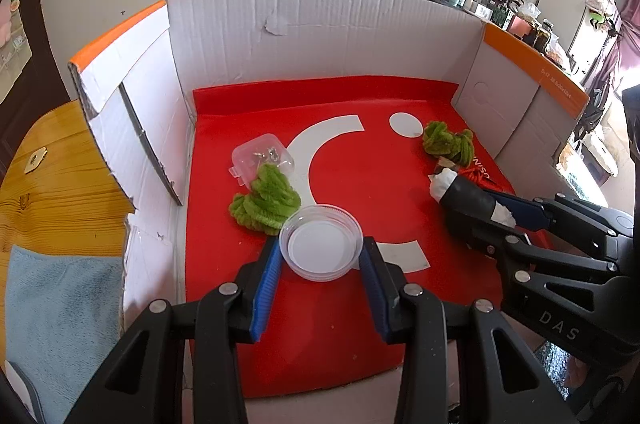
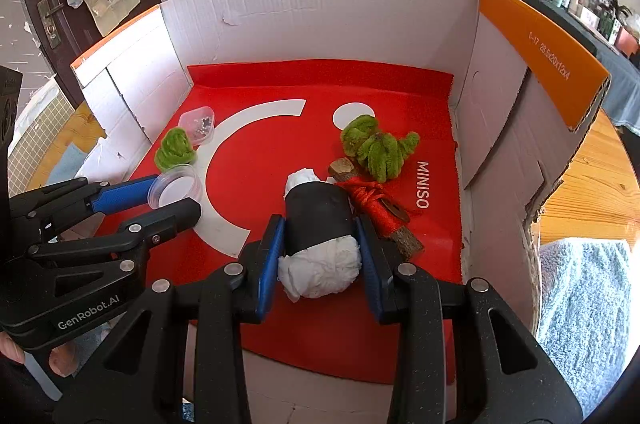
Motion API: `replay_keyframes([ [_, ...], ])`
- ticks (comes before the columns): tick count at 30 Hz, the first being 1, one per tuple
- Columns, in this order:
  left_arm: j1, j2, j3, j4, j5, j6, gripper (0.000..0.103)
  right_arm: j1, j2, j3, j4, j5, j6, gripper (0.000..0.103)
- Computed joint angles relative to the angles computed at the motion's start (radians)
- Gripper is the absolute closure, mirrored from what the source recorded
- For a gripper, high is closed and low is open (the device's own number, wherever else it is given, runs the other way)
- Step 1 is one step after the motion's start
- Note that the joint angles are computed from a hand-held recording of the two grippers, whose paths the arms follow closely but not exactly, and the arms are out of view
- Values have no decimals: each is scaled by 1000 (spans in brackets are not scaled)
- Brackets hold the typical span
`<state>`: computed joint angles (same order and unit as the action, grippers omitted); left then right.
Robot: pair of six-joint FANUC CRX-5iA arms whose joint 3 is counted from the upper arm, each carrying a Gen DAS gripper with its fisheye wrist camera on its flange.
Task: Organize objects
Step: 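Lower the figure and the clear lid onto the box floor and open both grippers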
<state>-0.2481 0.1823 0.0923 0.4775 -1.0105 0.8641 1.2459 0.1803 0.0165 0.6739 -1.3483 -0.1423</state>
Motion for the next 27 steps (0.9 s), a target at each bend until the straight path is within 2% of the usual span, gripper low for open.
replay_keyframes([
  [11,-2,-2,3,-12,9,5,61,-2,-1,0,1,5,-2,69],
  [22,-2,-6,-4,-10,19,6,61,0,-13,-18,16,18,-15,63],
  [27,-2,-17,-17,0,34,-4,56,5,-13,-20,26,16,-22,54],
])
